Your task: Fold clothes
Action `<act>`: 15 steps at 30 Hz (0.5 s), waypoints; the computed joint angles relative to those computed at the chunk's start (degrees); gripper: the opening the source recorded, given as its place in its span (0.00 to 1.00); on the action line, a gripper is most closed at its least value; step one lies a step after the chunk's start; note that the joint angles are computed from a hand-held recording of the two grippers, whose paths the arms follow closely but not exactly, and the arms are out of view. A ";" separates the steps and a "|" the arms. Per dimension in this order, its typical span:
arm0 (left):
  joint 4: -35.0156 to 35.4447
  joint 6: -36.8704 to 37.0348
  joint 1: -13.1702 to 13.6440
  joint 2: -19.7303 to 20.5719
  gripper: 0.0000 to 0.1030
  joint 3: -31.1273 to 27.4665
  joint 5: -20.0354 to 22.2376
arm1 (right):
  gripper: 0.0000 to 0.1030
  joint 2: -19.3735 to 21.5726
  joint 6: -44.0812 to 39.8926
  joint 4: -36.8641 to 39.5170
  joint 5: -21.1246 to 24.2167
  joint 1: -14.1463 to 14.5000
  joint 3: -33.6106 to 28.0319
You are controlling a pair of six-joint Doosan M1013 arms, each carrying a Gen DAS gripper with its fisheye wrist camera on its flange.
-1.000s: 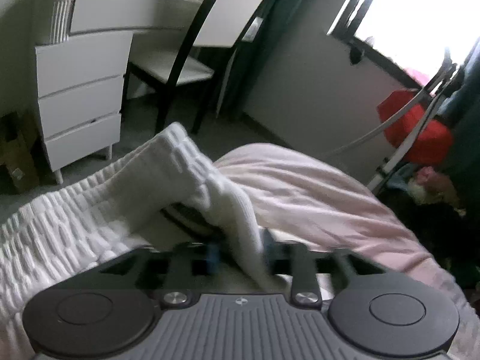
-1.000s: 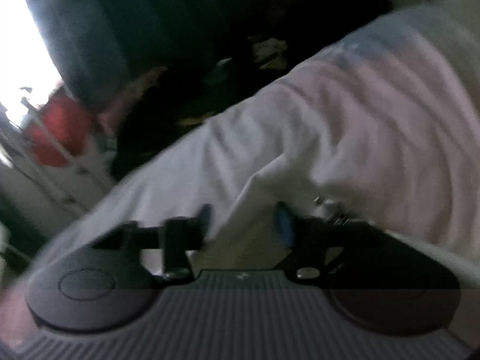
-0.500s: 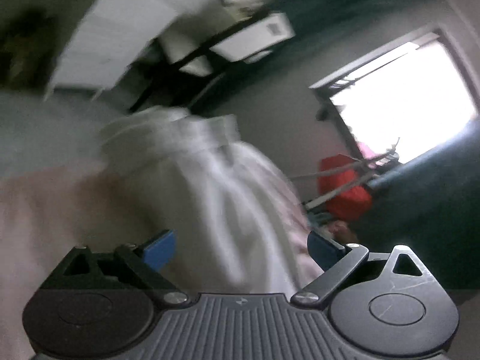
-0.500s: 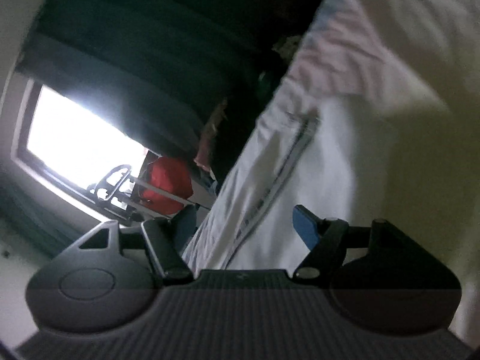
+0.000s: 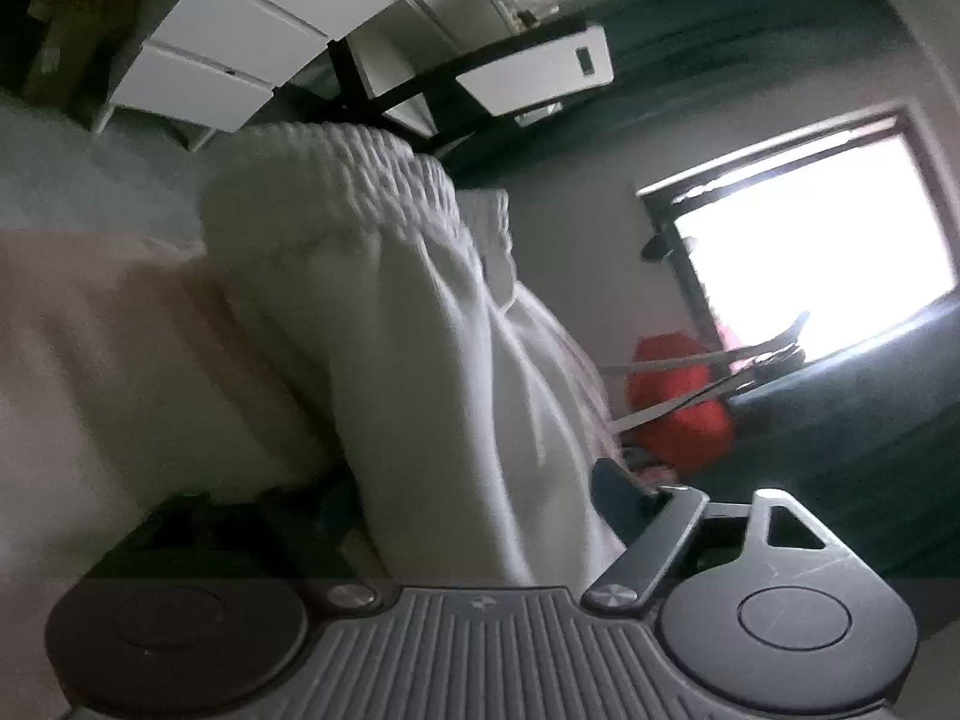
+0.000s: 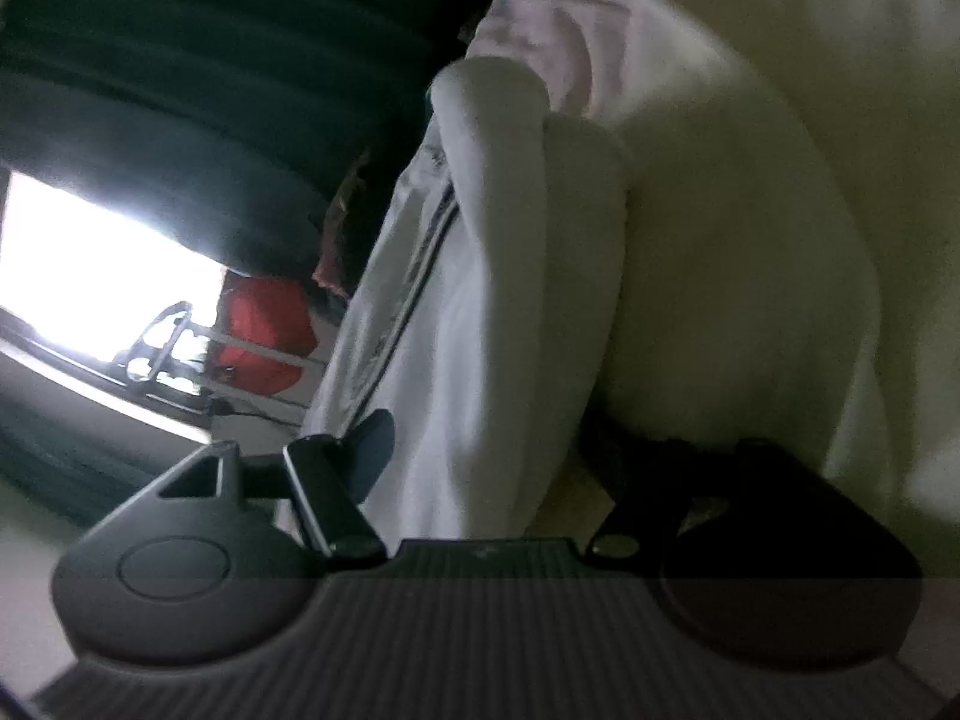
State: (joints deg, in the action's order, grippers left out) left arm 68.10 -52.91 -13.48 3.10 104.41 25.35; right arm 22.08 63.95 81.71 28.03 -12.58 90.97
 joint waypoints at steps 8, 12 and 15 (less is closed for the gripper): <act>2.07 2.97 -2.06 3.35 0.29 -3.28 9.16 | 0.27 1.37 -9.26 4.59 -11.10 3.10 -1.59; 2.68 -2.98 -1.07 1.47 0.14 -1.87 5.90 | 0.13 1.07 -17.36 11.85 -12.63 3.36 -0.98; 3.29 -2.72 -1.50 -0.46 0.11 -1.16 6.06 | 0.12 -0.07 -25.71 20.17 -12.05 3.11 -0.22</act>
State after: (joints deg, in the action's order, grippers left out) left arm 71.39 -55.63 -14.98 2.64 103.24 31.41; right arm 22.01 38.24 101.88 15.98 -9.46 90.75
